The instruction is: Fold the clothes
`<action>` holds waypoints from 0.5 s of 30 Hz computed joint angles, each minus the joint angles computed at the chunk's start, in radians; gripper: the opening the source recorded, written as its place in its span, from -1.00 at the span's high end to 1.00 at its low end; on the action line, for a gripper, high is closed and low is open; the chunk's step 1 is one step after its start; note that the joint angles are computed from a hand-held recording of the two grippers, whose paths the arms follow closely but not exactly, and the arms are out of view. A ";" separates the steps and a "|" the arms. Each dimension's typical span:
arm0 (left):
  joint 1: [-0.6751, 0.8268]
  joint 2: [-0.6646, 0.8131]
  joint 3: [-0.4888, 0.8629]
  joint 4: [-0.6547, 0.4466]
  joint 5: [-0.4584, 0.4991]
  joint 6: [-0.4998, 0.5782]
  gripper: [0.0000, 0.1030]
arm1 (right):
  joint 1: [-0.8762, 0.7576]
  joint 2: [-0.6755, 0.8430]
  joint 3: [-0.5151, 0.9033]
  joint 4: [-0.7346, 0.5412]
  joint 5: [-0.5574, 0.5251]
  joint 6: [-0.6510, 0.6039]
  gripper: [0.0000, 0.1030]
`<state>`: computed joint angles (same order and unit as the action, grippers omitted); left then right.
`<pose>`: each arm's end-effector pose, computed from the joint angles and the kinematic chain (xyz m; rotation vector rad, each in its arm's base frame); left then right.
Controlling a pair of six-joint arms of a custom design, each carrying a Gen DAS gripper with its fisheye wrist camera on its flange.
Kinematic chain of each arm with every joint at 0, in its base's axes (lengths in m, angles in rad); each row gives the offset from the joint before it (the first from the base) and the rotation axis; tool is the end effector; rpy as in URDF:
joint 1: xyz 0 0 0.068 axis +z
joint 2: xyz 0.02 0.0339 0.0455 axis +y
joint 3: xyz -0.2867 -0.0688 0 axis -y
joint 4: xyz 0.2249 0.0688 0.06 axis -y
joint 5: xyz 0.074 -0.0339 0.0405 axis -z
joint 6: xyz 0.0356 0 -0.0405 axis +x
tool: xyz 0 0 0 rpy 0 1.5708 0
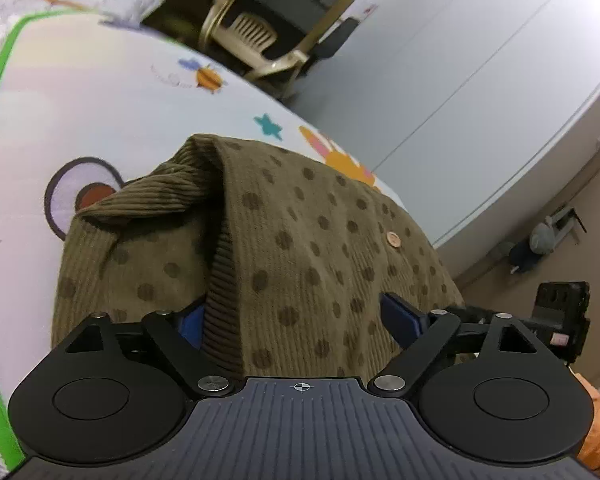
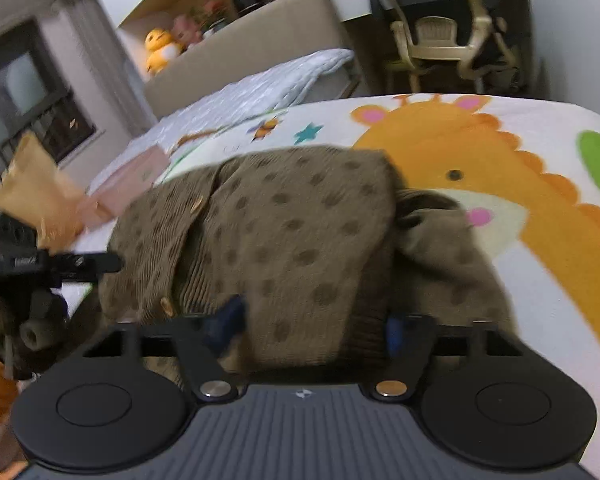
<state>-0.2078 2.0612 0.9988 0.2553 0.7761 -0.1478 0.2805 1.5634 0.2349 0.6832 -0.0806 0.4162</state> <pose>0.3722 -0.1040 0.1274 0.4476 2.2938 -1.0916 0.2083 0.0630 0.1304 0.1076 2.2525 0.4694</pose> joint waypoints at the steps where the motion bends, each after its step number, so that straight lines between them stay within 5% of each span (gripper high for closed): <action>1: -0.007 -0.007 -0.020 0.027 -0.019 -0.003 -0.53 | 0.028 -0.002 0.018 -0.014 0.033 -0.010 0.30; 2: -0.023 -0.017 -0.025 0.029 -0.062 -0.004 -0.31 | 0.054 -0.005 0.036 -0.030 0.066 -0.021 0.57; 5: -0.042 -0.050 -0.013 -0.023 -0.120 0.003 0.41 | 0.105 -0.143 0.061 -0.132 0.140 -0.042 0.75; 6: -0.035 -0.079 -0.022 -0.027 -0.105 0.005 0.51 | 0.123 -0.215 0.058 -0.173 0.160 -0.046 0.76; 10: -0.005 -0.239 -0.102 -0.013 -0.039 0.009 0.55 | 0.223 -0.508 0.054 -0.396 0.231 -0.037 0.78; 15: 0.012 -0.384 -0.241 -0.033 0.004 0.075 0.55 | 0.360 -0.520 -0.045 -0.400 0.333 0.088 0.78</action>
